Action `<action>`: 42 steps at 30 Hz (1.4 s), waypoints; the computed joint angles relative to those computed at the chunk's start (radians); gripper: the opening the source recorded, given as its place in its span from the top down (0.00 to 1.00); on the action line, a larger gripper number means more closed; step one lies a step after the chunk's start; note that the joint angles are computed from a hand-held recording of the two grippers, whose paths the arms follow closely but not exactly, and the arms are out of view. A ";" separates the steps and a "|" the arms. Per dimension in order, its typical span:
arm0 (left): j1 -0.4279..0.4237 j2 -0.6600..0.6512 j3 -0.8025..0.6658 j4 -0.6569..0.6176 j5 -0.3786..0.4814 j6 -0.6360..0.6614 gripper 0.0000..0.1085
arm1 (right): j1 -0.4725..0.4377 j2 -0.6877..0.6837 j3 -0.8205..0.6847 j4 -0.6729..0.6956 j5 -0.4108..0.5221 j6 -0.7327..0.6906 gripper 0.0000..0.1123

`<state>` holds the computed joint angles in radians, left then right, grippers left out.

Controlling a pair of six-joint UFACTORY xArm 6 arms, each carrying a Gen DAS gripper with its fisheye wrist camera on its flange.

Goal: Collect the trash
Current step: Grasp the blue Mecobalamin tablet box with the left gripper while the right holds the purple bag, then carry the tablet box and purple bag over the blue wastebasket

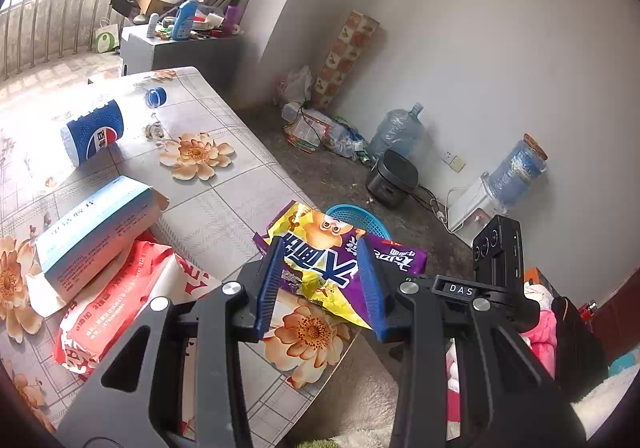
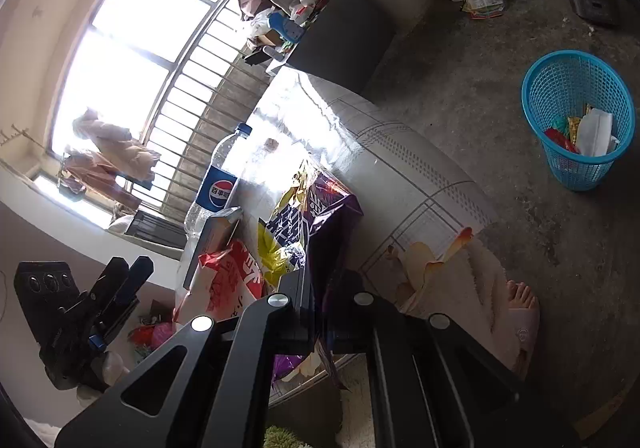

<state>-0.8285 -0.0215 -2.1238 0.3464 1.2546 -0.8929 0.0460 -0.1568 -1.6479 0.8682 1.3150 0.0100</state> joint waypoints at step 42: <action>0.602 -0.054 0.124 -0.558 0.274 0.571 0.23 | 0.007 0.103 -0.076 0.038 0.081 -0.015 0.96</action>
